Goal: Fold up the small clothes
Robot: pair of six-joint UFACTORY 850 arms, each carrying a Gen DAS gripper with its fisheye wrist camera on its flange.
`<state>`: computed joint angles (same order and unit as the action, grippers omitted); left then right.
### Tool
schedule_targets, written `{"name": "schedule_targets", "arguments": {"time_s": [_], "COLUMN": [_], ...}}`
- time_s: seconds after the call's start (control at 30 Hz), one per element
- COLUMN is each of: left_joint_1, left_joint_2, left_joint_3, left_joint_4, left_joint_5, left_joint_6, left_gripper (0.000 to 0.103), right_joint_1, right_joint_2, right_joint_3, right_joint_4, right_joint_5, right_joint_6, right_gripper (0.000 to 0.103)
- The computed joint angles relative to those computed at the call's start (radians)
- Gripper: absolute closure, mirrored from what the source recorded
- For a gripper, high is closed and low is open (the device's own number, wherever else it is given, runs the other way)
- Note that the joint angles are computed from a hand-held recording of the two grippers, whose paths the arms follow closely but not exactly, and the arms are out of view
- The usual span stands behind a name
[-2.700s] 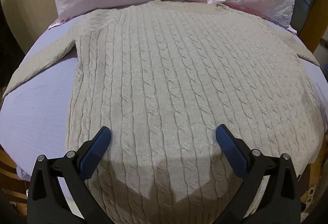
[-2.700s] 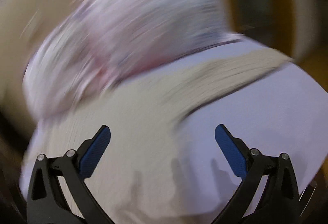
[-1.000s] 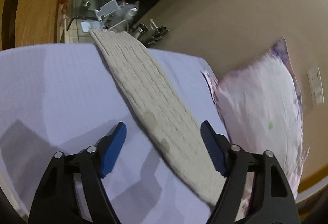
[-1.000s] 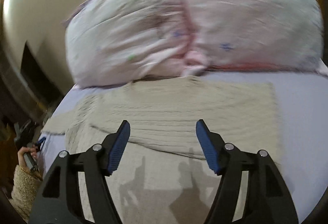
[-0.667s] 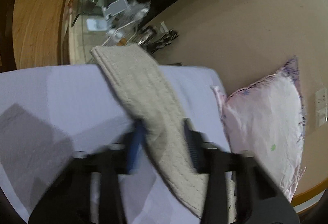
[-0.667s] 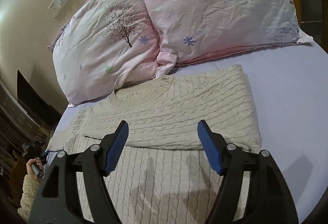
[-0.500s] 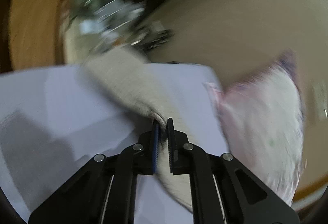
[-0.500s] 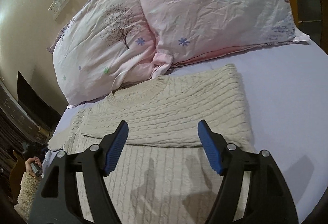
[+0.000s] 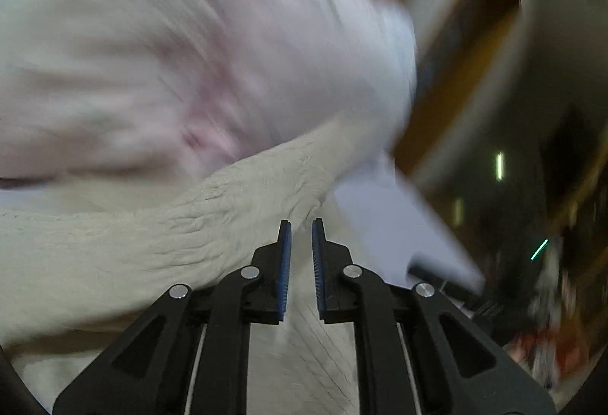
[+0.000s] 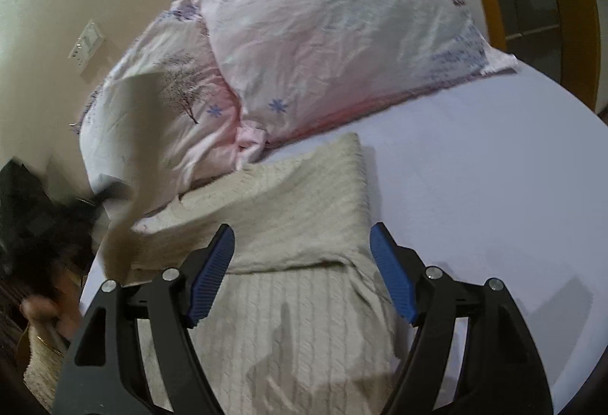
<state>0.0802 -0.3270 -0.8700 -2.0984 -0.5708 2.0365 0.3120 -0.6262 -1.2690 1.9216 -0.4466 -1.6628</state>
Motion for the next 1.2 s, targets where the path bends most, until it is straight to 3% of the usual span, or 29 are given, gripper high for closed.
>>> {"name": "schedule_targets", "arguments": {"time_s": [0.07,0.17,0.2,0.27,0.3,0.33,0.47,0.57,0.7,0.73,0.83,0.9,0.97,1.07,1.13,1.17,1.2], "left_joint_1": [-0.033,0.010,0.034,0.117,0.151,0.187,0.429,0.645,0.958,1.004,1.008,0.947,0.925,0.872,0.841,0.828,0.811], "left_joint_2": [-0.036,0.027,0.061,0.157,0.201,0.247,0.459,0.556,0.537,0.510,0.424,0.342,0.257,0.162,0.140,0.131,0.121], "left_joint_3": [-0.017,0.059,0.094,0.194,0.239,0.286,0.488,0.611,0.707,0.717,0.736,0.731,0.713,0.688,0.681,0.677,0.671], "left_joint_4": [0.035,0.005,-0.010,-0.011,-0.014,-0.011,0.183,0.321,0.546,0.586,0.584,0.524,0.499,0.453,0.433,0.433,0.435], "left_joint_5": [0.030,0.005,-0.005,-0.060,-0.084,-0.105,-0.209,-0.288,-0.433,-0.448,-0.408,-0.378,-0.411,-0.451,-0.450,-0.447,-0.441], "left_joint_6": [-0.043,-0.029,-0.015,0.002,0.016,0.027,-0.049,-0.084,-0.116,-0.099,-0.008,0.049,0.083,0.117,0.123,0.118,0.103], "left_gripper": [0.093,0.093,0.089,0.060,0.040,0.031,0.021,0.018,0.018,0.018,0.018,0.018,0.018,0.022,0.036,0.043,0.059], "right_joint_1": [-0.019,-0.050,-0.064,-0.098,-0.115,-0.139,-0.208,-0.254,-0.305,-0.310,-0.301,-0.286,-0.273,-0.255,-0.248,-0.245,-0.244], "right_joint_2": [0.023,0.063,0.074,0.094,0.102,0.114,0.152,0.183,0.149,0.127,0.050,0.007,-0.025,-0.056,-0.068,-0.072,-0.067], "right_joint_3": [0.037,0.089,0.105,0.143,0.164,0.194,0.283,0.354,0.399,0.397,0.372,0.358,0.345,0.334,0.333,0.335,0.340], "right_joint_4": [0.006,0.004,-0.017,-0.087,-0.119,-0.157,-0.307,-0.430,-0.520,-0.530,-0.549,-0.539,-0.520,-0.503,-0.497,-0.492,-0.486], "right_joint_5": [-0.013,-0.033,-0.058,-0.149,-0.206,-0.287,-0.490,-0.542,-0.588,-0.597,-0.618,-0.654,-0.701,-0.744,-0.759,-0.772,-0.781], "right_joint_6": [-0.017,-0.047,-0.036,0.005,0.019,0.028,0.039,0.039,0.110,0.133,0.185,0.176,0.155,0.144,0.131,0.119,0.101], "right_gripper": [0.029,0.028,0.027,0.027,0.027,0.027,0.027,0.027,0.027,0.027,0.032,0.035,0.039,0.057,0.083,0.088,0.095]}}
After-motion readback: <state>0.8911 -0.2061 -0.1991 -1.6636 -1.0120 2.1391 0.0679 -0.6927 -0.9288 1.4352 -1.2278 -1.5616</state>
